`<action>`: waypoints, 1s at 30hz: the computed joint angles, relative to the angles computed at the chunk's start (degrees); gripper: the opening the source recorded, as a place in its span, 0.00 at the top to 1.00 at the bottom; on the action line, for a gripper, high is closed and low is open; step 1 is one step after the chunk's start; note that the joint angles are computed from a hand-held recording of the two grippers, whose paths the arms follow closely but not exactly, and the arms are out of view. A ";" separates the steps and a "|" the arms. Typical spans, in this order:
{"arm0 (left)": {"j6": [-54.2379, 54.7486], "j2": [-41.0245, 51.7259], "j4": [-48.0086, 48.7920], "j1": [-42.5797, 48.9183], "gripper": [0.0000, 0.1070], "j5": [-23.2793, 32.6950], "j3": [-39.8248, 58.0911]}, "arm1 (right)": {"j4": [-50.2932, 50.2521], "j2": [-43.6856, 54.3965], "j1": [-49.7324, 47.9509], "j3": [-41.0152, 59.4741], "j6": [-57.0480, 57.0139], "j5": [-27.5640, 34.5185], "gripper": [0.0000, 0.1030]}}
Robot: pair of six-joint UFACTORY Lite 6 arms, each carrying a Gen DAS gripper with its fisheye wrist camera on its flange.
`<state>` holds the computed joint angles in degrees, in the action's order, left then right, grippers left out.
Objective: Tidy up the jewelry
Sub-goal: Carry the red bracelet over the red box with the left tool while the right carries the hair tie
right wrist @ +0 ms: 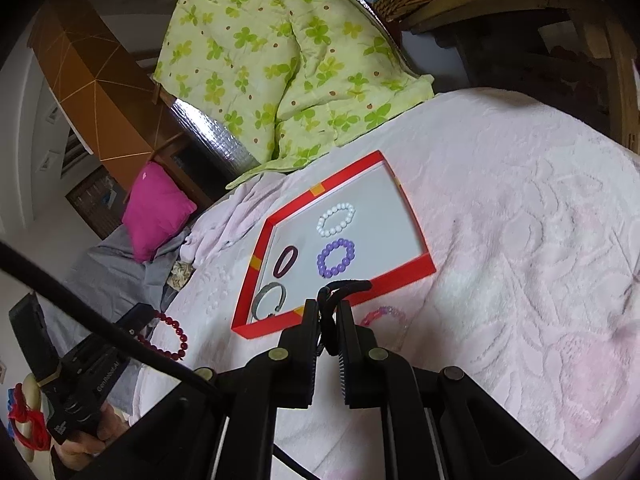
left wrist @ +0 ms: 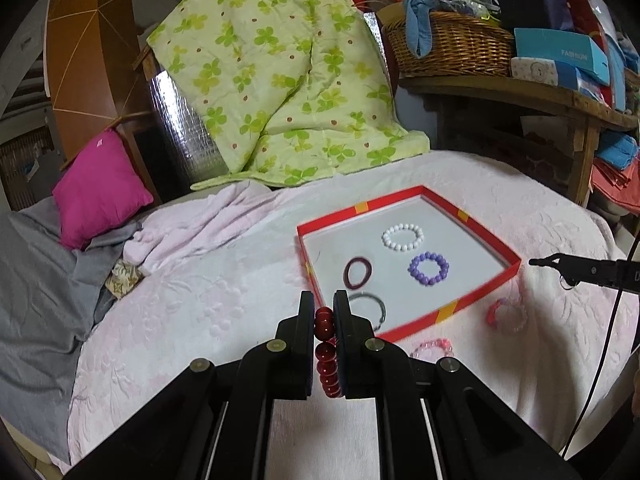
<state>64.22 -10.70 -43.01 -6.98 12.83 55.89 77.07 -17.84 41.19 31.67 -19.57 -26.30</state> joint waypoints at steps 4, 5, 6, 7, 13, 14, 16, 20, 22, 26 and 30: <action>-0.98 2.59 0.42 -1.15 0.91 -0.13 3.91 | 0.48 -0.10 -2.55 0.98 -2.61 0.79 0.90; -1.10 3.69 0.11 -1.22 0.91 0.17 5.42 | -0.09 0.08 -3.37 1.23 -2.39 1.13 0.90; -1.15 5.03 -0.44 -1.22 0.91 0.53 7.18 | -1.06 0.58 -4.48 1.71 -1.90 1.72 0.90; -0.89 6.49 -1.39 -1.09 0.91 1.00 9.00 | -2.21 1.33 -5.52 2.39 -1.24 2.38 0.90; 11.41 14.93 -16.44 0.30 0.91 5.38 16.97 | -16.13 10.30 -12.79 9.74 7.41 7.25 0.90; 13.79 16.05 -19.15 0.61 0.91 6.47 17.60 | -19.32 12.39 -13.88 11.39 10.07 7.79 0.90; 19.07 19.28 -24.54 1.35 0.91 8.94 19.24 | -23.66 15.75 -15.39 14.23 13.95 8.92 0.90; 21.44 27.19 -26.88 2.33 0.91 13.55 25.24 | -32.57 22.71 -17.61 20.51 22.69 10.89 0.90; 19.28 32.34 -25.54 2.93 0.91 16.35 30.08 | -34.18 26.33 -18.25 24.28 23.93 11.99 0.90; 14.22 39.09 -22.18 2.81 0.91 20.16 36.48 | -33.33 32.00 -19.46 30.52 22.41 14.31 0.90; 10.09 43.36 -18.96 0.27 0.91 21.66 39.04 | -33.35 35.85 -21.03 33.97 22.62 16.24 0.90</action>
